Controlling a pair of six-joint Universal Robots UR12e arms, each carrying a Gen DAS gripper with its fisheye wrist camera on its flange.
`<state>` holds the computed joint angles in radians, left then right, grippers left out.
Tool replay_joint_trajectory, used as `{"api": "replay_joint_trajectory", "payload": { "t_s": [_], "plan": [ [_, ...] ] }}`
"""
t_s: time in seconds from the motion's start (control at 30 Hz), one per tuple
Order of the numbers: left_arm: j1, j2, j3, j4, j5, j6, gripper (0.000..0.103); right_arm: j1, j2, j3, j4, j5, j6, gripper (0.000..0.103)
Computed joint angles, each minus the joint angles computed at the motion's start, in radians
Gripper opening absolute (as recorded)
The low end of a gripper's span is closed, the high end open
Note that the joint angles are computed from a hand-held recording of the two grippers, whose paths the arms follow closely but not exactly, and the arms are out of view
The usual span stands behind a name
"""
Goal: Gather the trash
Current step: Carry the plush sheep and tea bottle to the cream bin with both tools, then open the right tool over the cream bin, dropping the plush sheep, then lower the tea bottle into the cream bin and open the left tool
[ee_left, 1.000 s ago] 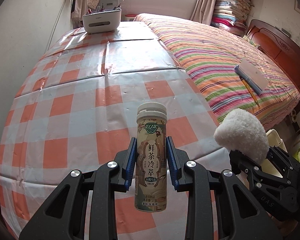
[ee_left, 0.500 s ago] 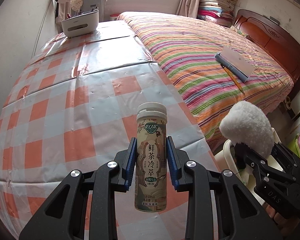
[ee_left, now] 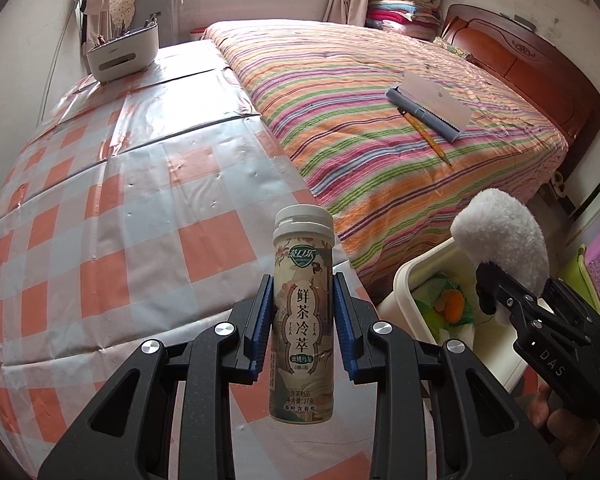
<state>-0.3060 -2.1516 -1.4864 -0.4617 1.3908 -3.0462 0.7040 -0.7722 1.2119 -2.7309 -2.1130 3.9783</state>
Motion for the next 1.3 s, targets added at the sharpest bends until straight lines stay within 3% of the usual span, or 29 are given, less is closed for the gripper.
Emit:
{"api": "replay_joint_trajectory", "payload": {
  "t_s": [0.6, 0.7, 1.3],
  "plan": [
    [-0.038, 0.005, -0.004, -0.006, -0.053, 0.047, 0.028, 0.015, -0.054, 0.106, -0.038, -0.123, 0.113, 0.054],
    [-0.045, 0.003, -0.002, -0.012, -0.056, 0.056, 0.028, 0.017, -0.058, 0.118, -0.062, -0.136, 0.127, 0.060],
    [-0.082, -0.006, 0.009, -0.021, -0.084, 0.082, 0.028, 0.028, -0.086, 0.198, -0.195, -0.313, 0.275, 0.061]
  ]
}}
